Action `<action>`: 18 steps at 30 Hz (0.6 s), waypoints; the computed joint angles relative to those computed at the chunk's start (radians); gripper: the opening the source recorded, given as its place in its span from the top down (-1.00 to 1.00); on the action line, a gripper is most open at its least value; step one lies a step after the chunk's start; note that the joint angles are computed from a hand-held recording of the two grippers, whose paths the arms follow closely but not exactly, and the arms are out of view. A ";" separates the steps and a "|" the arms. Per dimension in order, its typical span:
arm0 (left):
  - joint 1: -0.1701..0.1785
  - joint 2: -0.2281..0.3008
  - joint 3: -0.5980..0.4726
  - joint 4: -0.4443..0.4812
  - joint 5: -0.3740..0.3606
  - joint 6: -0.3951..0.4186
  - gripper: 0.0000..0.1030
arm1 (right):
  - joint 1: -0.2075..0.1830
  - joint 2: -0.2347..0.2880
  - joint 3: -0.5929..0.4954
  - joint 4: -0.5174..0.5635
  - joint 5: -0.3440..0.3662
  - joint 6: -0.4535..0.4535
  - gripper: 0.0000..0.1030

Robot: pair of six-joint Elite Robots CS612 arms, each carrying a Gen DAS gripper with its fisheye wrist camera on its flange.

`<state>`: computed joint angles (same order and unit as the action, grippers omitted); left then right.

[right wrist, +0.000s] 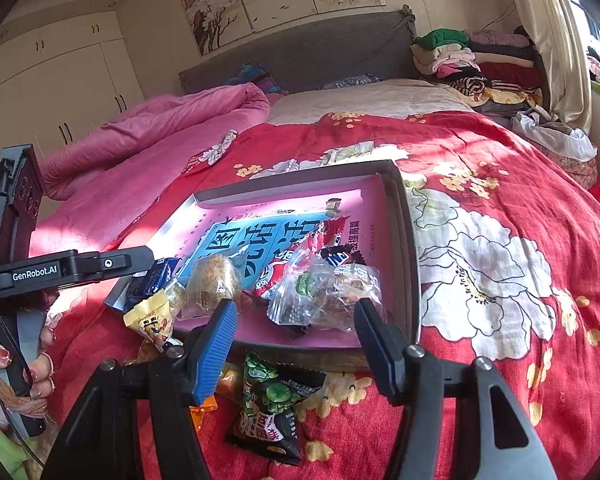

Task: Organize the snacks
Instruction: 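Withdraw both tools from the tray toward the remaining snacks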

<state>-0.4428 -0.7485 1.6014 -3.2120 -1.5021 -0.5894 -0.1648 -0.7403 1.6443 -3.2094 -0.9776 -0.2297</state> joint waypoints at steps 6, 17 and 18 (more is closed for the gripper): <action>-0.002 -0.012 0.018 -0.019 0.007 0.000 -0.40 | -0.006 0.000 0.004 -0.044 -0.016 0.036 -0.22; 0.006 -0.038 0.055 -0.044 0.067 -0.037 -0.48 | -0.018 0.002 0.005 -0.096 -0.060 0.097 -0.31; 0.006 -0.041 0.059 -0.039 0.074 -0.037 -0.48 | -0.019 0.002 0.006 -0.099 -0.060 0.099 -0.32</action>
<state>-0.4371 -0.7896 1.6599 -3.2513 -1.4286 -0.6260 -0.1836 -0.7379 1.6501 -3.3084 -1.0376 -0.1304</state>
